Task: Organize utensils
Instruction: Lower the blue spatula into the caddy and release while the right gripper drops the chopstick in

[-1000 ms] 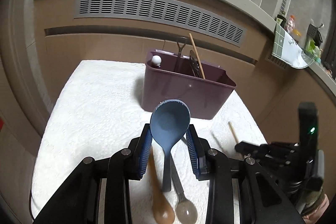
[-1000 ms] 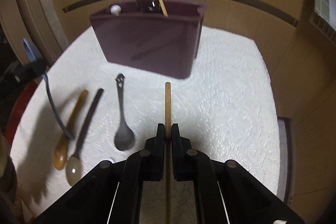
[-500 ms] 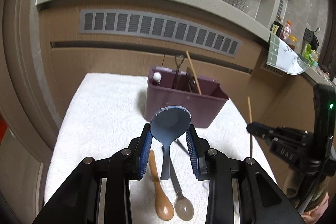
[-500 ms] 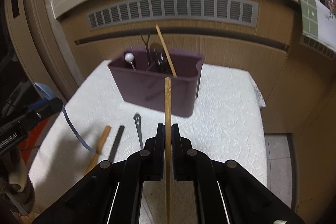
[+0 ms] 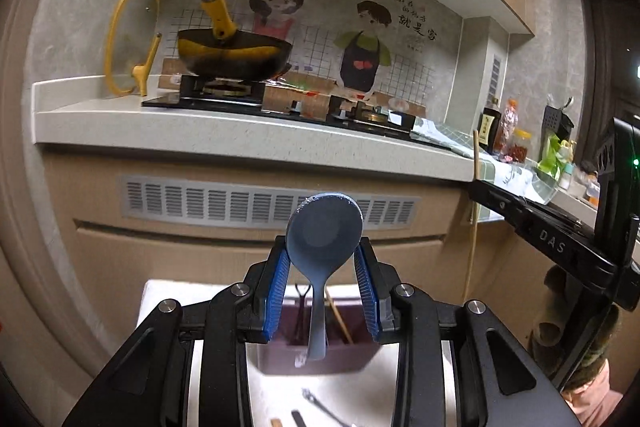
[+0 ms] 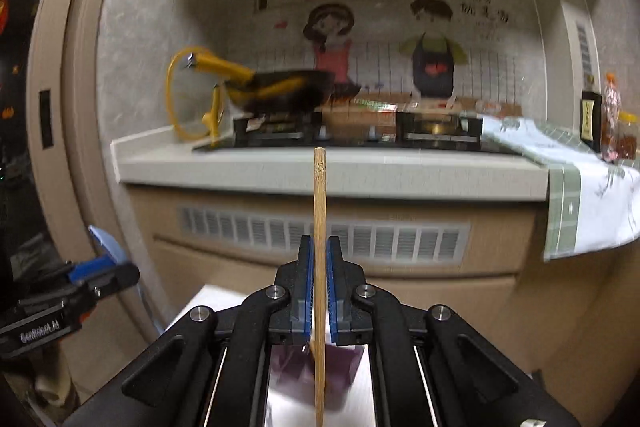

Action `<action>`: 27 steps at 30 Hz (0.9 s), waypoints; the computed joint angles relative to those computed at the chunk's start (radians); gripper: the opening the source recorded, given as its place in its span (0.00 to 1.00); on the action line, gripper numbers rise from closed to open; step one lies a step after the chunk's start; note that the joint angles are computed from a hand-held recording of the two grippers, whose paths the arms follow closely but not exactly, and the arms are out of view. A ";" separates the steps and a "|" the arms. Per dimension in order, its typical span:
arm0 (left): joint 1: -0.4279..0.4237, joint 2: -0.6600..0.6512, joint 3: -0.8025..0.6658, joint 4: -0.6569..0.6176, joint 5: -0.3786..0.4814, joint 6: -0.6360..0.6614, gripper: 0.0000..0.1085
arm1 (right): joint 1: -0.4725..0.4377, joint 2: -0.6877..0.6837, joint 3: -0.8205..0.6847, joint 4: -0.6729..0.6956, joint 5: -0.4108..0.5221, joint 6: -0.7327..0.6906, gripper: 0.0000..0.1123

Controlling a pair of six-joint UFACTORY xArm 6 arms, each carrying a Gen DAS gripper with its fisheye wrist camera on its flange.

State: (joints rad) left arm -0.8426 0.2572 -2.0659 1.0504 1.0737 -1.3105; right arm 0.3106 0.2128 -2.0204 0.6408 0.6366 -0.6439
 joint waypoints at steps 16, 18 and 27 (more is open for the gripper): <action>0.222 0.166 -0.037 -0.286 -0.216 0.125 0.32 | 0.039 0.329 -0.221 -0.107 -0.060 0.088 0.05; 0.232 0.188 -0.042 -0.317 -0.221 0.138 0.32 | 0.039 0.346 -0.218 -0.134 -0.062 0.104 0.05; 0.246 0.245 -0.027 -0.474 -0.230 0.212 0.34 | 0.023 0.390 -0.215 -0.180 0.131 0.109 0.06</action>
State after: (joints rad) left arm -0.5964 0.5020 -2.0931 0.5767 0.8436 -1.0982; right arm 0.3334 0.6031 -2.2354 0.4611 0.7671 -0.5352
